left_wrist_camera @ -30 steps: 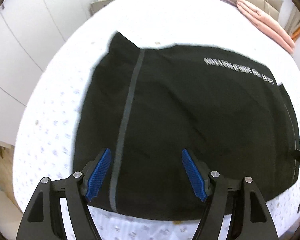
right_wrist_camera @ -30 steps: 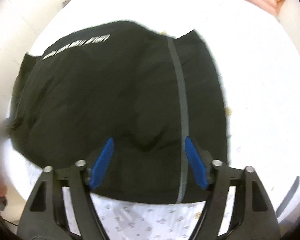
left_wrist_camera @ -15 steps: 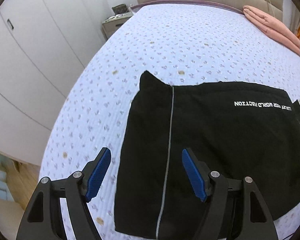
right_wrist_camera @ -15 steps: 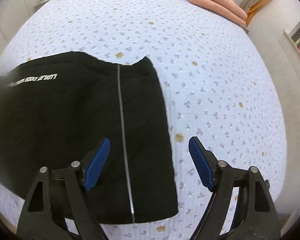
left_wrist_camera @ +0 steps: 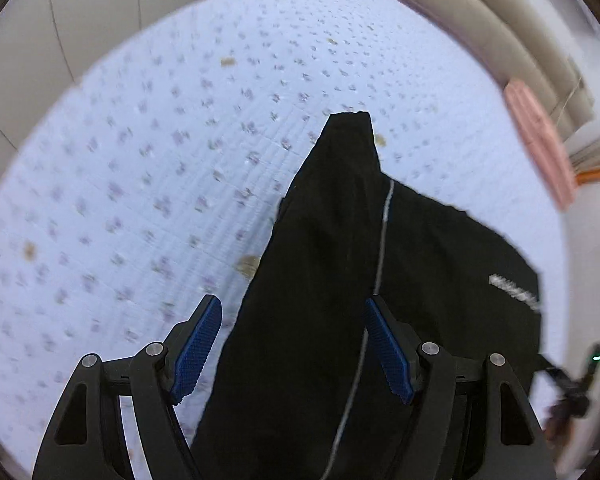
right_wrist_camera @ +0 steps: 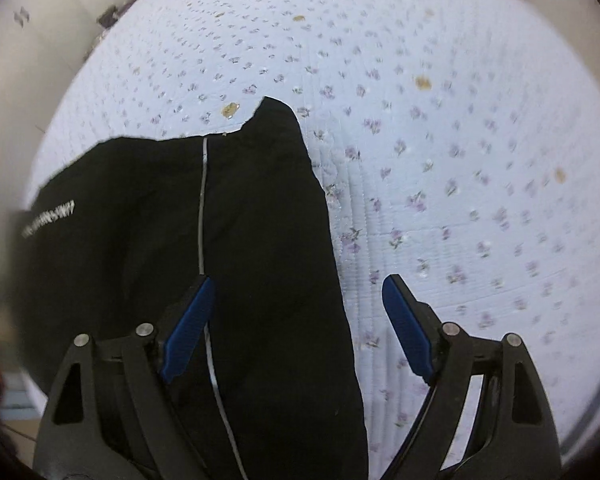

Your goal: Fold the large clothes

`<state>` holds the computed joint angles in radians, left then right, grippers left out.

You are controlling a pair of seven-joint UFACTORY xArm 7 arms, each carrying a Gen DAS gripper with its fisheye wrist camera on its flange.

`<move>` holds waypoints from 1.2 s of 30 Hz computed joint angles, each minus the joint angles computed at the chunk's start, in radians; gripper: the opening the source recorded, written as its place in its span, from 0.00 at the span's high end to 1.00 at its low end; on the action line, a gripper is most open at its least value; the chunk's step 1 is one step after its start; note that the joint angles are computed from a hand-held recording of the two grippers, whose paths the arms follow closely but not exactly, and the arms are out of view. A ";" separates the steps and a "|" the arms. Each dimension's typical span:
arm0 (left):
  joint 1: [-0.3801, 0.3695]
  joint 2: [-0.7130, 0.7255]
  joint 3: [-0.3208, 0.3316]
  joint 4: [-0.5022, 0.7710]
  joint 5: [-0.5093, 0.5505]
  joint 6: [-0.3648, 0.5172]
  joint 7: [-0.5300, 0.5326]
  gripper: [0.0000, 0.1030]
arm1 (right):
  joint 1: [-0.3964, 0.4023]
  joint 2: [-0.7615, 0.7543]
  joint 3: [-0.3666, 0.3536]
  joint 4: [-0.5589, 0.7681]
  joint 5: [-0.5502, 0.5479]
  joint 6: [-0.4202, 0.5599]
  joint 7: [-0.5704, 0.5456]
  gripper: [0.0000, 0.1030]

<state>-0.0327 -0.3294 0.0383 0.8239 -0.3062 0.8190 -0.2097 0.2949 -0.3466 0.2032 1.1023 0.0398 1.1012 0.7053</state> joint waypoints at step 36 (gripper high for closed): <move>0.128 0.222 0.050 -0.080 -0.759 0.338 0.600 0.17 | 0.075 -0.039 -0.170 -0.272 0.780 -0.226 -0.636 0.00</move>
